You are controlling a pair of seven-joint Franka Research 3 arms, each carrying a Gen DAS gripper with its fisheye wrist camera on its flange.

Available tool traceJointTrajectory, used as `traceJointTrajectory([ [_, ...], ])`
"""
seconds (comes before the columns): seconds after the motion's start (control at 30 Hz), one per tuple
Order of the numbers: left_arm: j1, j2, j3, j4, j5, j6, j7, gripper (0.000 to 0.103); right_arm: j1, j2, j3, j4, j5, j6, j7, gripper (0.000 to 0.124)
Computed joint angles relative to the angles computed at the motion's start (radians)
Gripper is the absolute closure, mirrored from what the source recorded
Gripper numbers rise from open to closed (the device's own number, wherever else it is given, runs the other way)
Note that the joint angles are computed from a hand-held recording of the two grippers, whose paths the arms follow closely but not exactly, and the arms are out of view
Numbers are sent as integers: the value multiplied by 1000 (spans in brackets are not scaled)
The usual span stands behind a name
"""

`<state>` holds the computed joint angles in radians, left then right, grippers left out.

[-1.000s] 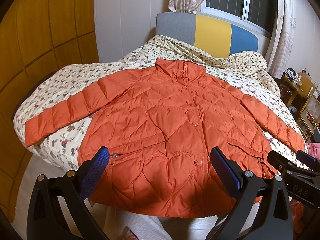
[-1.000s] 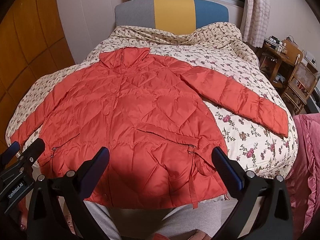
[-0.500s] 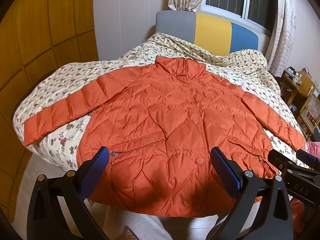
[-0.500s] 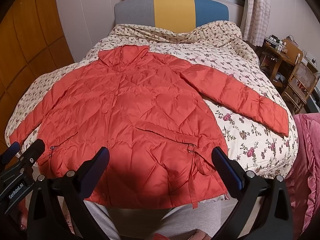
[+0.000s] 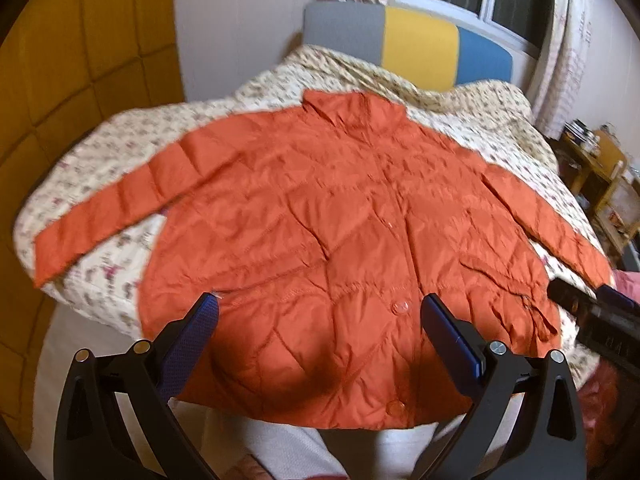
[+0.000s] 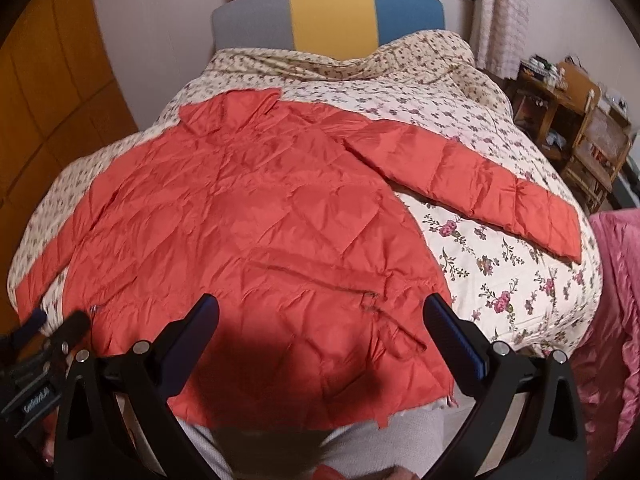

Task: Fold large clothes
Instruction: 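Grasp the orange jacket sleeve cuff with the right gripper and lift it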

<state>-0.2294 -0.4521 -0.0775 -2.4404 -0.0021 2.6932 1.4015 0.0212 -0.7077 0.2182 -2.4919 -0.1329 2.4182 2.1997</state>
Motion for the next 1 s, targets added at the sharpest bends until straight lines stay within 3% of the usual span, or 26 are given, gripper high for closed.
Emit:
traceJointTrajectory([
  [0.17,1,61,22,0,-32,45,20,3,22,22,-147,-105,125,236,-77,23],
  [0.27,1,121,40,36,-58,32,75,3,1,59,-222,-131,236,277,-109,23],
  [0.33,31,165,28,65,-41,27,80,3,-70,75,-211,-145,253,292,-88,23],
  [0.47,109,258,-7,135,25,59,5,3,-189,125,-212,-177,274,400,-35,23],
  [0.53,152,312,-25,177,92,84,-69,3,-202,151,-247,-182,324,441,-33,27],
  [0.6,180,370,-30,236,136,74,-136,3,-169,183,-320,-183,418,481,-52,33],
  [0.67,194,410,-29,280,151,65,-160,3,-159,200,-347,-191,484,550,-68,34],
  [0.77,211,474,-28,351,213,54,-208,3,-254,232,-289,-176,485,599,-33,40],
  [0.83,220,523,-31,399,171,57,-177,3,-265,256,-300,-177,523,658,-5,47],
  [0.93,225,580,-26,449,215,52,-201,3,-255,276,-339,-187,581,743,5,57],
  [1.0,225,604,-20,460,256,66,-214,3,-294,289,-313,-190,592,760,16,65],
])
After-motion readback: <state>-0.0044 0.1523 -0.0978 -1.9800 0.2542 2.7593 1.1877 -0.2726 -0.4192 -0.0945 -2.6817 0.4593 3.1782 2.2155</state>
